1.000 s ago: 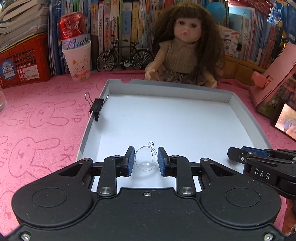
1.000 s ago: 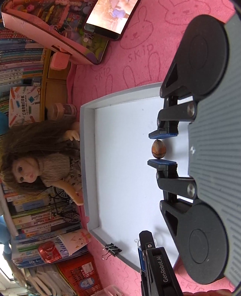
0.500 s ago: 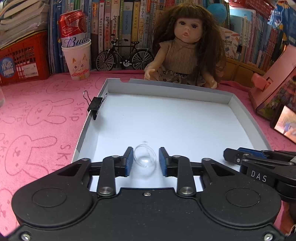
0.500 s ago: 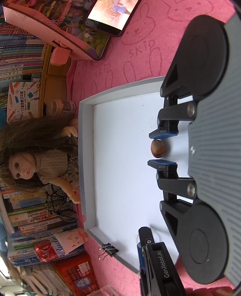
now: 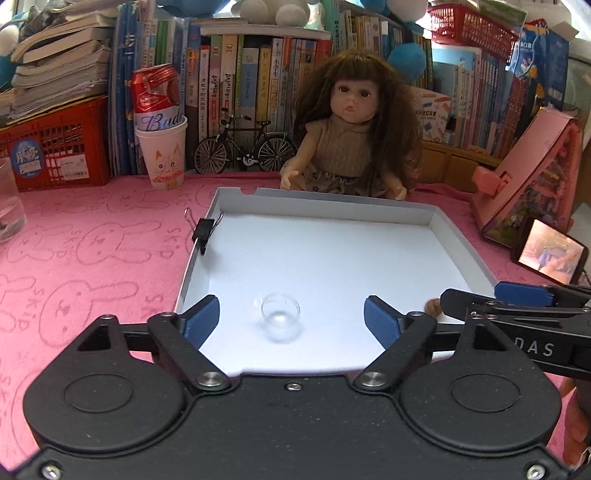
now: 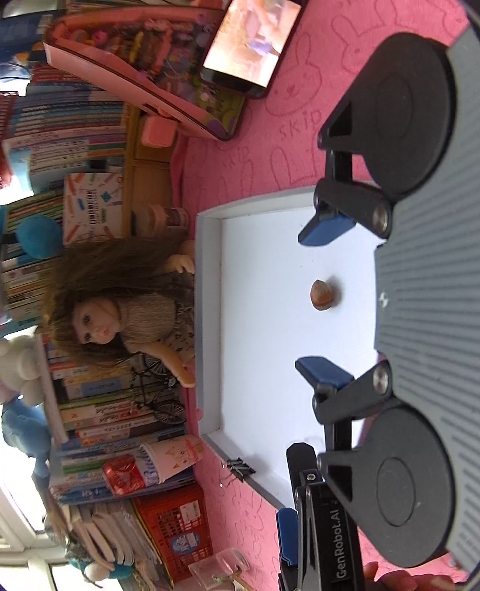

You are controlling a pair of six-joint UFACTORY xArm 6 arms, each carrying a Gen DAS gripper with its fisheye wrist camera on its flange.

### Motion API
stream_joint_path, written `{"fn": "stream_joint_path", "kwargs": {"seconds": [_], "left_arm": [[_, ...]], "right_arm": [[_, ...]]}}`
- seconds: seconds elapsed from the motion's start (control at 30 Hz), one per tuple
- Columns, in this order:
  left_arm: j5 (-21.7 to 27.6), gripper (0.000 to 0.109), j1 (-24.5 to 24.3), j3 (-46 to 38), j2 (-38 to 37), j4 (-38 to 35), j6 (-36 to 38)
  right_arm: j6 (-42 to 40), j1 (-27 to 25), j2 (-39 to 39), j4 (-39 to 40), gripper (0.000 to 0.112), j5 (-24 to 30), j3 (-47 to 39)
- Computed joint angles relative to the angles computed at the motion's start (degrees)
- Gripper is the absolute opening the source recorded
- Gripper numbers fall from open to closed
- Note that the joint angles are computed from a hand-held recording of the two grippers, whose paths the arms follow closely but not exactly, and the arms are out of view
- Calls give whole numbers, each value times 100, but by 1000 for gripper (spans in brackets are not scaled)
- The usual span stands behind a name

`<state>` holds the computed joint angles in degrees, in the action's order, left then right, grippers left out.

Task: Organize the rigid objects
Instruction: 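Open both tools to drop the dome and walnut into the tray, then move both open tools back toward the remaining objects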

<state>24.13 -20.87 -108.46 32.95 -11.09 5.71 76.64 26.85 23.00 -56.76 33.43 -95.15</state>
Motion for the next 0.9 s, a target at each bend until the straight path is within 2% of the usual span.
{"fn": "stream_joint_path", "kwargs": {"seconds": [0.07, 0.2, 0.33, 0.43, 0.6, 0.7, 0.9], "left_arm": [[-156, 87, -2, 415, -269, -195, 178], [-373, 88, -5, 1076, -687, 8, -50], [-1003, 88, -25, 1860, -1095, 202, -163], [-1277, 89, -30, 2273, -1346, 164, -74], [-1397, 90, -15, 2752, -1724, -191, 96], [-1582, 91, 22, 3092, -1952, -25, -58], [-1823, 92, -10, 3704, -2374, -852, 908]], "right_arm": [[214, 50, -174, -289, 86, -21, 222], [519, 155, -473, -665, 88, -31, 608], [913, 263, -756, -1055, 90, -78, 990], [1252, 355, -941, -1381, 94, -102, 1248], [1641, 515, -1211, -1745, 100, -97, 1619], [1835, 615, -1364, -2000, 103, -44, 1835], [1984, 793, -1570, -2313, 103, 140, 2186]]}}
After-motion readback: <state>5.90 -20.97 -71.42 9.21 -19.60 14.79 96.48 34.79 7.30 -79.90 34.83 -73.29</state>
